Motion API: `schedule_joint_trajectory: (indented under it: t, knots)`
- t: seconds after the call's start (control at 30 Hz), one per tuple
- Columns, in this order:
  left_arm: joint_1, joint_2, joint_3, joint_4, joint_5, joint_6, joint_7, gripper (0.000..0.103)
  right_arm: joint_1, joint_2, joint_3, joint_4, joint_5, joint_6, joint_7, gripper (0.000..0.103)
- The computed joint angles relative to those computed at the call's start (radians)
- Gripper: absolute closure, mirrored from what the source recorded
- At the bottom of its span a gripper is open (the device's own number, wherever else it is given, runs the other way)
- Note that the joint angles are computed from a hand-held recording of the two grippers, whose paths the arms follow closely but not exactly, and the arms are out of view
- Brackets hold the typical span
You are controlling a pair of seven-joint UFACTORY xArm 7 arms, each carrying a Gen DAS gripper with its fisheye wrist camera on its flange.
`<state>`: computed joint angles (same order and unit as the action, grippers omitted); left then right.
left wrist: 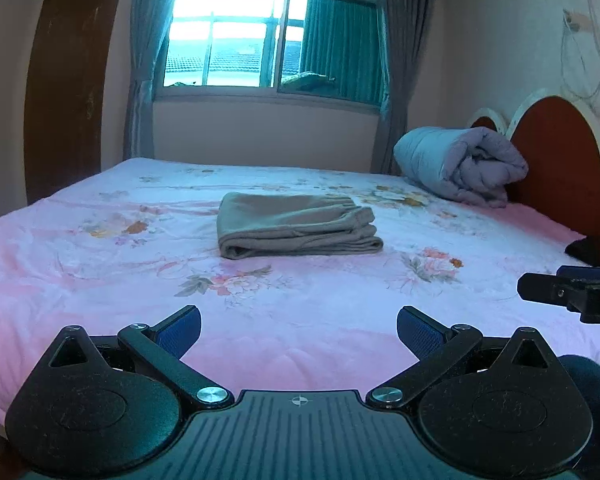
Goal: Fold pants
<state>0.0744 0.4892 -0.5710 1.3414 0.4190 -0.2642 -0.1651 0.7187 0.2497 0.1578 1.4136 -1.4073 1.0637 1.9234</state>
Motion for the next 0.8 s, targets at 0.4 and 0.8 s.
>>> schedule_joint_trajectory:
  t: [0.4, 0.8]
  knots:
    - [0.004, 0.035, -0.014, 0.029, 0.025, -0.027, 0.007, 0.000, 0.011, 0.031, -0.014, 0.031, 0.008, -0.005, -0.016, 0.006]
    - [-0.096, 0.008, 0.109, 0.020, 0.045, -0.061, -0.020, 0.000, 0.014, 0.032, -0.019, 0.030, 0.005, -0.006, -0.015, 0.006]
